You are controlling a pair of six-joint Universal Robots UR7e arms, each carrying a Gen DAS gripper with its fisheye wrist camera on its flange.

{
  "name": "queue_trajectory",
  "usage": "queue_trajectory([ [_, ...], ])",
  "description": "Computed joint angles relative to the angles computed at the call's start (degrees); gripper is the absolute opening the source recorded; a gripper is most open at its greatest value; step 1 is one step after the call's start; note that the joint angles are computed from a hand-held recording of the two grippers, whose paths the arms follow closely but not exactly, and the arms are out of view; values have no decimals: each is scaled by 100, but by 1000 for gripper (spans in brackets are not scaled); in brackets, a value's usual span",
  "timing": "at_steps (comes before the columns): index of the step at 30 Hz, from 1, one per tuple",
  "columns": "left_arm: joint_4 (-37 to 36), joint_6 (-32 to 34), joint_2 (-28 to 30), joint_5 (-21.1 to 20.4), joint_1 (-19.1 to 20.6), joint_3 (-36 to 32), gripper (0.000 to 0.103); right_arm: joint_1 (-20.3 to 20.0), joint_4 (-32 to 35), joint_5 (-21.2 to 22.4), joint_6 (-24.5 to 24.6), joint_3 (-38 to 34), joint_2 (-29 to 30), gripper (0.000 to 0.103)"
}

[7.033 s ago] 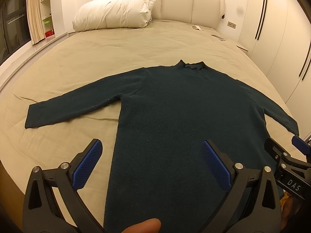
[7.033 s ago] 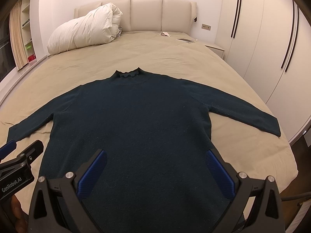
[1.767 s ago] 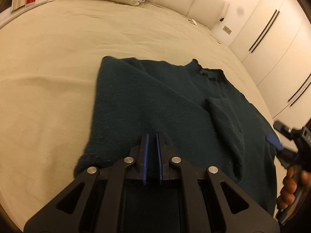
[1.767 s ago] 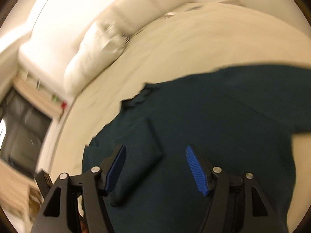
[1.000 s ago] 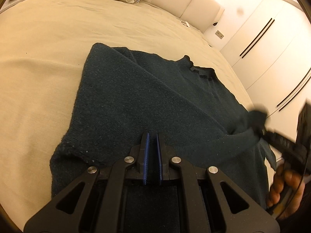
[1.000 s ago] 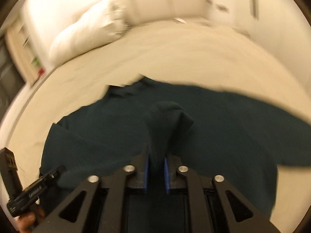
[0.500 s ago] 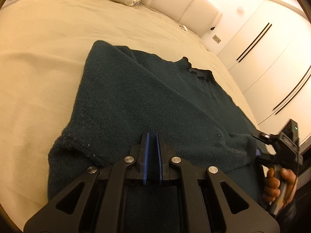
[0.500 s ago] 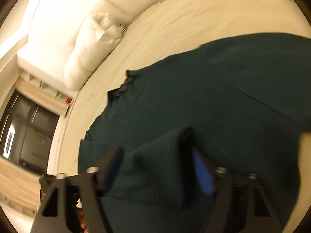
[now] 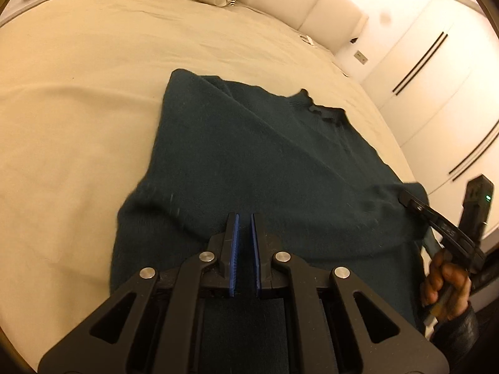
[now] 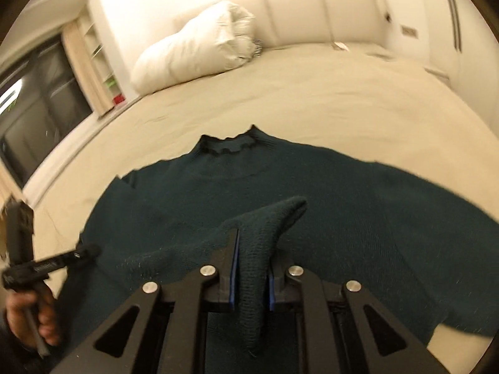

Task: Fold small clothes

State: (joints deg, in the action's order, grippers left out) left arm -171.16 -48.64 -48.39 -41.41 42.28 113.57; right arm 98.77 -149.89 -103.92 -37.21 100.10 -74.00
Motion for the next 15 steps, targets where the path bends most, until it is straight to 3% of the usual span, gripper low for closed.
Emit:
queue_trajectory([
  [3, 252, -34, -113, 268, -125, 89, 7, -57, 137, 512, 15, -63, -125, 15],
  [8, -544, 846, -126, 495, -61, -41, 7, -3, -89, 1365, -617, -101, -212, 15],
  [10, -419, 1259, -69, 717, 9, -309, 7, -92, -30, 1078, -261, -416, 32, 15],
  [13, 367, 819, -96, 482, 366, -586, 7, -295, 656, -104, 451, -1160, 636, 19],
  [15, 391, 638, -102, 232, 628, -513, 7, -528, 1459, -51, 1197, -1562, 808, 25],
])
